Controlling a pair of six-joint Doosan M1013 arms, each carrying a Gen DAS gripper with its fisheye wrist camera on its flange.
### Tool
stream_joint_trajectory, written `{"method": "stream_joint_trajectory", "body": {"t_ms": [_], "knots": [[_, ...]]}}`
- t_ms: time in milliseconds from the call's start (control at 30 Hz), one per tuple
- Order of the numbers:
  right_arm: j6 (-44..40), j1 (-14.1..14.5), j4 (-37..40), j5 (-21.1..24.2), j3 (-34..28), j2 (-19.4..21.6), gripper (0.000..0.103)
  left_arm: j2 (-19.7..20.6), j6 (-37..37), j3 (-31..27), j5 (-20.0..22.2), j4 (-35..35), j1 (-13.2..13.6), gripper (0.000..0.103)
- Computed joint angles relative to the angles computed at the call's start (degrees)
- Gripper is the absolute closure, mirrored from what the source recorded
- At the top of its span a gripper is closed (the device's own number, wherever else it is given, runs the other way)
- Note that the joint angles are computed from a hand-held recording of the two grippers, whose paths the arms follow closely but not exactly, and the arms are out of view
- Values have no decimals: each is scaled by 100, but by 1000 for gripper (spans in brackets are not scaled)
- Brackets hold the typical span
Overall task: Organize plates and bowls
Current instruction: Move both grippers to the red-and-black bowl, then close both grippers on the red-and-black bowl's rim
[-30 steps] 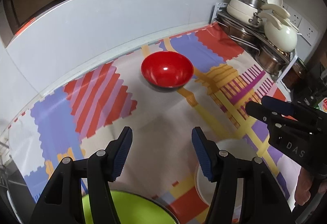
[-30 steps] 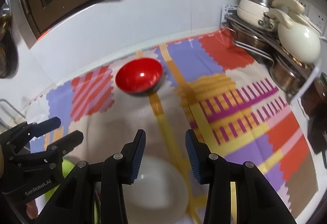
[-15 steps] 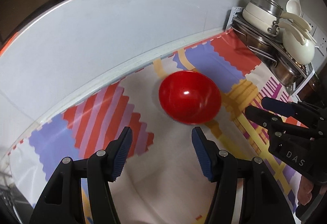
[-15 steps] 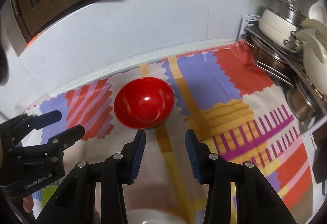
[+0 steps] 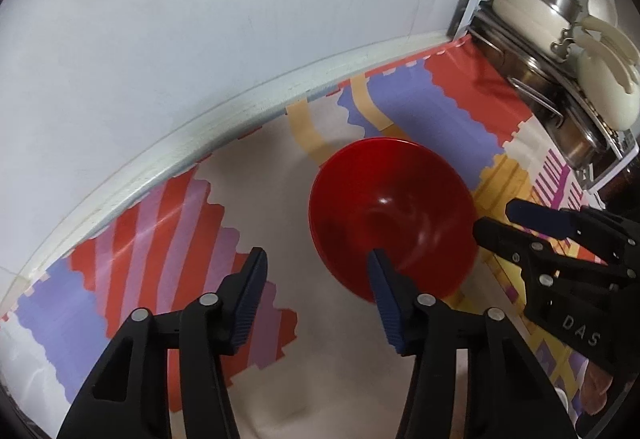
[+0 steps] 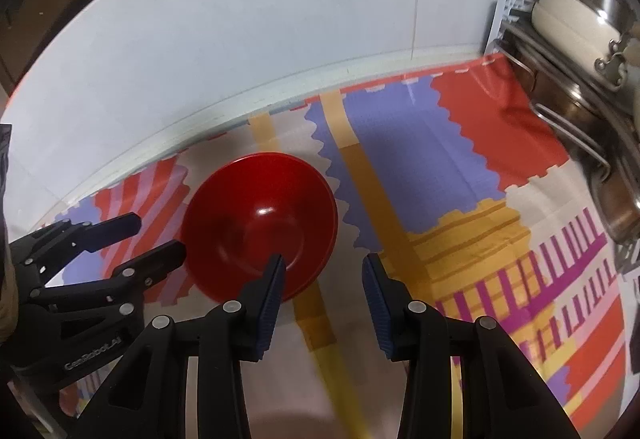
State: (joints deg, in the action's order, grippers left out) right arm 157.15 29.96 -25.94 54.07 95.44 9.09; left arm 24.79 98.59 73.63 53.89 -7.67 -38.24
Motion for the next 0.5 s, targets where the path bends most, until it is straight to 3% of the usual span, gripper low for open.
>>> {"method": "stream_joint_trajectory", "body": {"t_ms": [200, 500], "knots": [[-103, -164, 285, -139, 6, 118, 68, 230, 54, -207, 149, -220, 18, 56], [-302, -259, 490, -167, -50, 246, 85, 460, -33, -450, 389, -235, 4, 88]]}}
